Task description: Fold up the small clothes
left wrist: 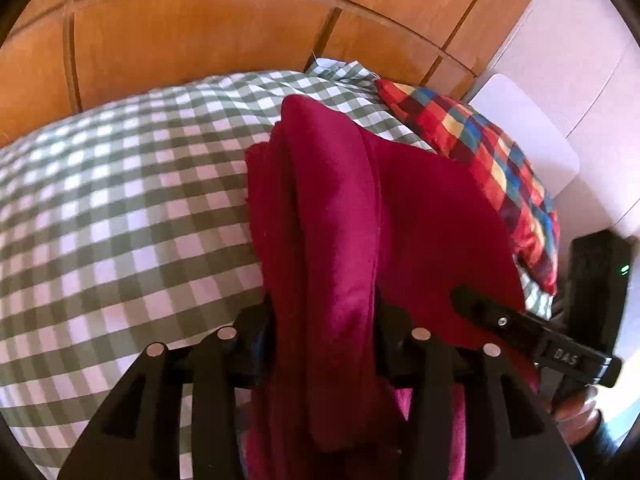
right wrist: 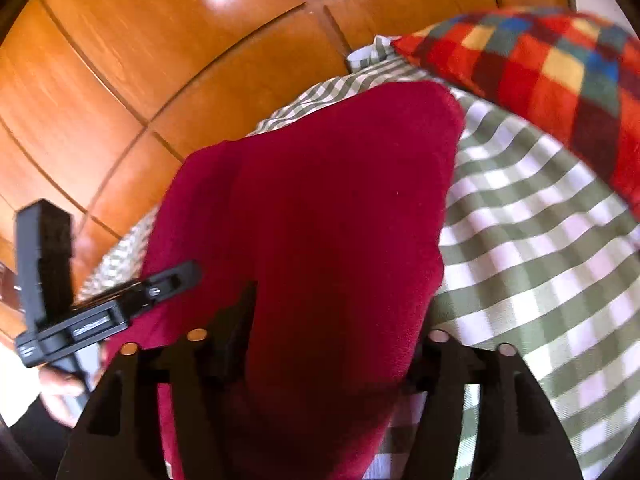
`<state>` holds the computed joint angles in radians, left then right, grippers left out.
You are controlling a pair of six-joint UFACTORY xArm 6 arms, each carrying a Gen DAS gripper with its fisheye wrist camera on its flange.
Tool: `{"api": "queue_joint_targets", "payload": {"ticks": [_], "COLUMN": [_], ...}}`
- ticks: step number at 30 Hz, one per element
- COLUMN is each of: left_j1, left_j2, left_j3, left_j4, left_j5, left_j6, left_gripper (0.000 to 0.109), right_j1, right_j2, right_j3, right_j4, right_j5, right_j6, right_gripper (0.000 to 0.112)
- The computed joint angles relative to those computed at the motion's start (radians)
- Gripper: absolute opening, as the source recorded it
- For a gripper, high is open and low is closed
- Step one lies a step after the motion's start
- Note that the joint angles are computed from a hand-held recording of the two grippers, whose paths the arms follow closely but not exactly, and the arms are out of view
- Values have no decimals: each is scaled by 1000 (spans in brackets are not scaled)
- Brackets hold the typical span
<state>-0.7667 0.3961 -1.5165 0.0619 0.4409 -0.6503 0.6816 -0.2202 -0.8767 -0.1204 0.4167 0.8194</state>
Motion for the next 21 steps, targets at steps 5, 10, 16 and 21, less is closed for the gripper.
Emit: {"api": "queue_joint_targets", "payload": {"ticks": [5,10,16,21], "left_j1": [-3,-8,-40,-68], "left_j2": [-91,-145,-216,-218], "left_j3": [91,139,197,181], "left_j4": [211,377,543,589], "left_j5": [-8,0,30,90], "left_j6": [-194,-368,-526,-541], "left_gripper": [54,56,60,61], "right_j1": [32,125,210,236], "right_j2": [7,-2,-32,-21], "right_j3": [-73,-150,-174,-196], "right_j4": [-286,-557,-658,-670], "right_j5": [168,390,499,525], "right_j6": [218,353,399,397], "right_gripper": [78,86,86,86]}}
